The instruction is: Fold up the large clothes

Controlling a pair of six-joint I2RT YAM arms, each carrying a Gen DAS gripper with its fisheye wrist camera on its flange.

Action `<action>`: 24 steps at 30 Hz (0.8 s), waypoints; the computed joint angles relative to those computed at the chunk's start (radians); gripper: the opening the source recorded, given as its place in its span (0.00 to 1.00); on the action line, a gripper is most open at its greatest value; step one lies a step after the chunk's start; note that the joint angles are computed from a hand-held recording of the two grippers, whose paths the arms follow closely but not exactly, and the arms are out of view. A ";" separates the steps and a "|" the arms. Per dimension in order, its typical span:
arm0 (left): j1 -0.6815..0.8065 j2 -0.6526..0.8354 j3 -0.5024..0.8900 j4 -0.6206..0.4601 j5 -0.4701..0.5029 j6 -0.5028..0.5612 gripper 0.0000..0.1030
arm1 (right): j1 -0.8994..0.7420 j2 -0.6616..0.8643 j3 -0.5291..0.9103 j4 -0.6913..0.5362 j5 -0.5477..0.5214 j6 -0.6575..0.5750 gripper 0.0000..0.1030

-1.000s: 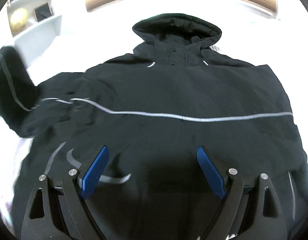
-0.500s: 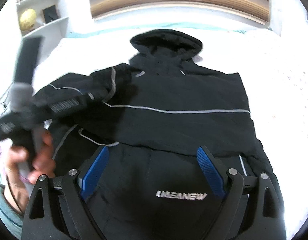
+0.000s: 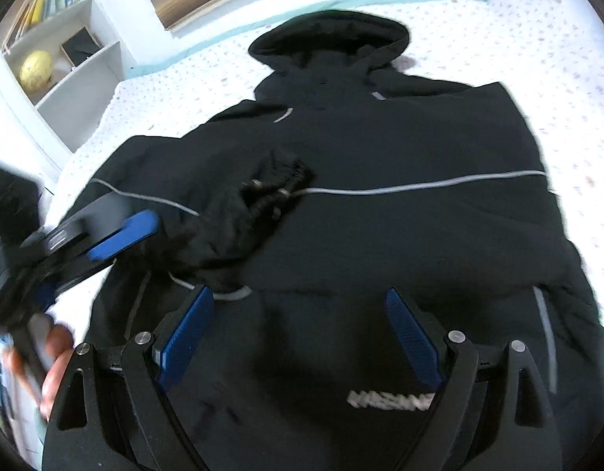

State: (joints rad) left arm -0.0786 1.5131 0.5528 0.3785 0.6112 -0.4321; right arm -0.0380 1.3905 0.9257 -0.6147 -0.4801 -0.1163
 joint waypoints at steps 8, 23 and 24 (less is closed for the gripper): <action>0.182 -0.365 -0.046 -0.317 -0.136 0.140 0.58 | 0.115 0.325 0.207 0.056 -0.041 0.225 0.82; 0.314 -0.207 0.068 -0.338 -0.244 0.154 0.58 | 0.049 -0.014 0.171 0.118 0.180 -0.017 0.23; 0.293 -0.197 0.078 -0.339 -0.252 0.151 0.58 | 0.004 -0.021 0.186 0.098 0.161 -0.040 0.23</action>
